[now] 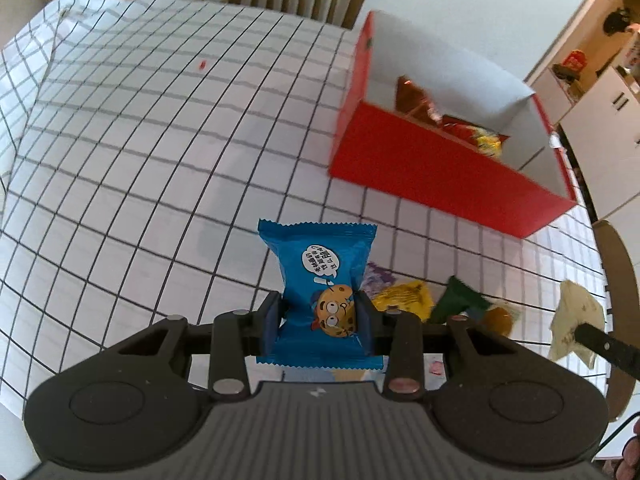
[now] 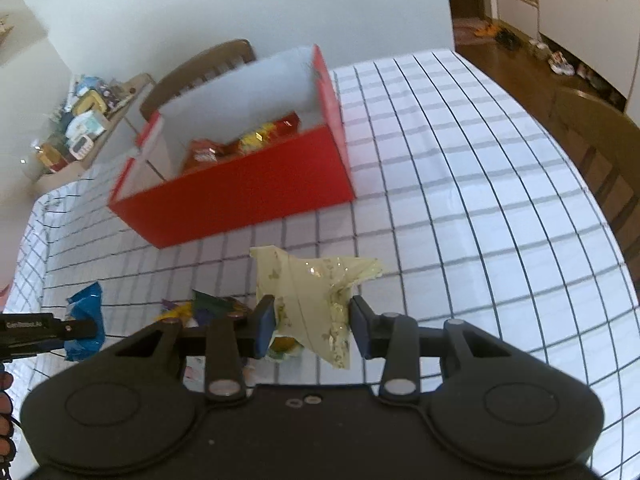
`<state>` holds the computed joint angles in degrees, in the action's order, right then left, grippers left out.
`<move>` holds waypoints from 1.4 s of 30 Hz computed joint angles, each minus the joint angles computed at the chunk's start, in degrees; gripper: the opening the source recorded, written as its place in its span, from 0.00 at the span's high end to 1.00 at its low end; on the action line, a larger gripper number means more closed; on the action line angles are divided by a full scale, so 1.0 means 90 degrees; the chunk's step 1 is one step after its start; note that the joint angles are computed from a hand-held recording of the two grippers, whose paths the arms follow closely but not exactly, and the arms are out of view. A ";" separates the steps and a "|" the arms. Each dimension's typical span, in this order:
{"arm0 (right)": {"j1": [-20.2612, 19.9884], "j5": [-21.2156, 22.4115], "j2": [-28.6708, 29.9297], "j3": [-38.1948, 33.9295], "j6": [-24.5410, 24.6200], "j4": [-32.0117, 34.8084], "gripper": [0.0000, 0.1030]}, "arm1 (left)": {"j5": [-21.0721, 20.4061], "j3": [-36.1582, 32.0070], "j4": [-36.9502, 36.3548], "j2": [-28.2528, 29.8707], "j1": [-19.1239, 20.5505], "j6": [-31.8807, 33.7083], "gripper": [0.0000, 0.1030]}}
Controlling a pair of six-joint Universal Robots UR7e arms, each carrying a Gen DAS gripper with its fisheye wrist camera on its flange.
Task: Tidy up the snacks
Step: 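Carry the cookie packet and pastry over the red box with both grippers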
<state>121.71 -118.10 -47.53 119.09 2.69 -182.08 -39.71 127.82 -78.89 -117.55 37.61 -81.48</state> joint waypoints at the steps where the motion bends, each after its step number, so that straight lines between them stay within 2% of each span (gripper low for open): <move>1: 0.0040 0.0041 -0.0015 -0.0027 -0.0022 0.0003 0.62 | 0.0004 -0.0025 0.0025 0.0003 -0.0071 0.0000 0.63; 11: 0.0378 0.0246 -0.0008 -0.0592 -0.0354 0.0207 0.62 | 0.0226 -0.0468 -0.0396 0.0401 -0.0413 0.0708 0.63; 19: 0.0501 0.0276 0.0223 -0.1272 -0.0681 0.0399 0.62 | 0.0617 -0.0958 -0.0933 0.1044 -0.0359 0.1604 0.63; 32: 0.0531 0.0237 0.0875 -0.2543 -0.1054 0.0972 0.62 | 0.0989 -0.1771 -0.2030 0.2205 0.0353 0.3192 0.63; 42: 0.0368 0.0094 0.1487 -0.3478 -0.1323 0.1550 0.62 | 0.0895 -0.2276 -0.2789 0.3007 0.1130 0.4060 0.63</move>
